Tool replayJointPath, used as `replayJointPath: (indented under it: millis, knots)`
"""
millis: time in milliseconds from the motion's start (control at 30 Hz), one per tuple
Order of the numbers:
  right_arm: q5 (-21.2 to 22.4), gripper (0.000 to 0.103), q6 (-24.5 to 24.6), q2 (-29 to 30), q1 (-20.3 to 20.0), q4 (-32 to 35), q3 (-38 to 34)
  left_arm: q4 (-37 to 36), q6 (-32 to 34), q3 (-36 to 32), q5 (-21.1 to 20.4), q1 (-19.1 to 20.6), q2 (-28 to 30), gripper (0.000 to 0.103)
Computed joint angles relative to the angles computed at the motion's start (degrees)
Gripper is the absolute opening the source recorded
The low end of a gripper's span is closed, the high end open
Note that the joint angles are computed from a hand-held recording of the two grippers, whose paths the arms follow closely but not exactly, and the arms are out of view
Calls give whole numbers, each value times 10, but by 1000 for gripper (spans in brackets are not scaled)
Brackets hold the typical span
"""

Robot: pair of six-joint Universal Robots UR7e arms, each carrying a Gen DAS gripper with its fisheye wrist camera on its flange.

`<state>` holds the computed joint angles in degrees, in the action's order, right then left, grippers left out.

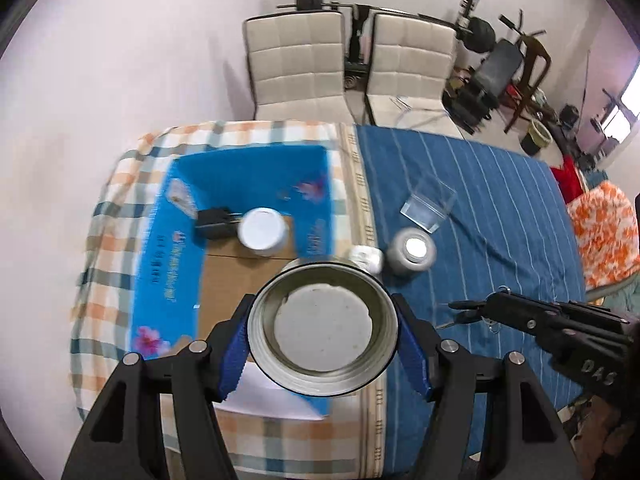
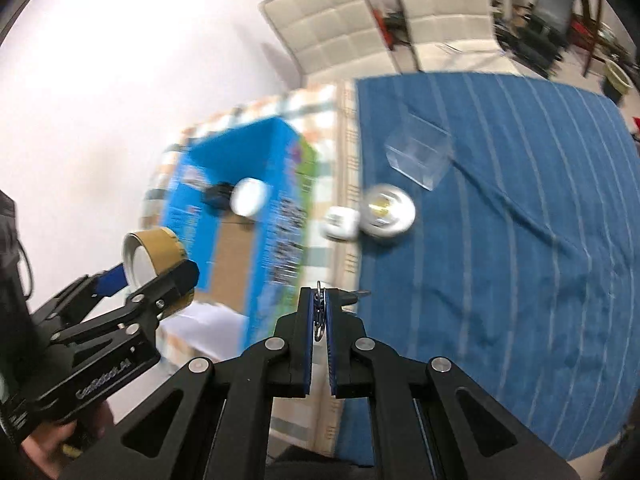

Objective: Organize rigid objects
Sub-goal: 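Carry the tin lid and car key over the blue box with both tools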

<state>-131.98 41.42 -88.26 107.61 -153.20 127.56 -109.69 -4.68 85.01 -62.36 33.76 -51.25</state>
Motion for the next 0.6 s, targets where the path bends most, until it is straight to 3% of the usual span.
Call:
replayJointPath:
  millis: [267, 600]
  knots:
    - [67, 6, -73, 108, 9, -57, -109, 55, 34, -92, 53, 57, 36, 63]
    - [182, 6, -64, 258, -82, -72, -215, 145, 50, -168, 74, 136, 125, 63]
